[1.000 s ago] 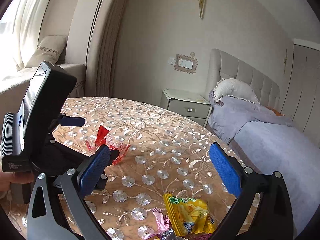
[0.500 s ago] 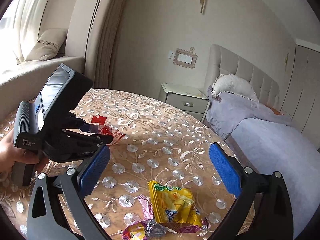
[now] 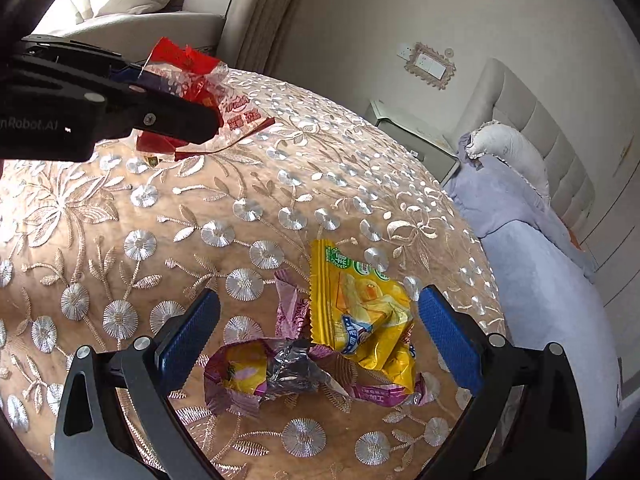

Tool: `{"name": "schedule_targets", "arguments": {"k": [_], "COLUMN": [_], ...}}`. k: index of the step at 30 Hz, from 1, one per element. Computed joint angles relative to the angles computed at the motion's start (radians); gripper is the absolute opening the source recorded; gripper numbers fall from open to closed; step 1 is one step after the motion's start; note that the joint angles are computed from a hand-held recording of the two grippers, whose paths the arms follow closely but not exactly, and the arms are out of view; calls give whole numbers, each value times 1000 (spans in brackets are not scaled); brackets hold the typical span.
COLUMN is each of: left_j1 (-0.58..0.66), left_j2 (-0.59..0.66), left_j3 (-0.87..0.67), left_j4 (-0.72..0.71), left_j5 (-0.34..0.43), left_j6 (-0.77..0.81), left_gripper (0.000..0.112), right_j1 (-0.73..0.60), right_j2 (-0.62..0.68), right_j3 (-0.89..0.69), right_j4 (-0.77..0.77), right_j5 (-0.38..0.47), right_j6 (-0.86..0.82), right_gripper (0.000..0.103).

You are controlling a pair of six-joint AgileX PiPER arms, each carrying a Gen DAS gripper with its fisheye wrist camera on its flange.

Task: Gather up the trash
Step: 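Grasp the red wrapper with the left tool while the right tool grasps the yellow snack packet, then carry the red wrapper and yellow packet over the white bin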

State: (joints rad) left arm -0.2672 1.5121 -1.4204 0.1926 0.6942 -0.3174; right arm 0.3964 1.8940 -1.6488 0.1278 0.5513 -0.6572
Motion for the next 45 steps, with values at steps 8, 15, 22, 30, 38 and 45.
{"name": "schedule_targets", "arguments": {"k": [8, 15, 22, 30, 38, 45], "left_j1": [-60, -195, -439, -703, -879, -962], "left_j2": [-43, -95, -123, -80, 59, 215], "left_j3": [31, 58, 68, 50, -24, -131], "left_j4": [38, 168, 416, 604, 645, 591], "left_j5": [0, 13, 71, 105, 93, 46], "left_j6": [-103, -282, -553, -773, -843, -812], "left_gripper": [29, 29, 29, 30, 30, 30], "right_j1": [-89, -156, -259, -453, -874, -1308], "right_j2": [126, -129, -476, -776, -928, -959], "right_j3": [-215, 89, 416, 676, 842, 948], "right_j4": [170, 421, 608, 741, 952, 1079], "right_j5": [294, 110, -11, -39, 190, 478], "right_j6": [-3, -196, -385, -523, -757, -991], "right_gripper": [24, 22, 23, 25, 27, 27]}}
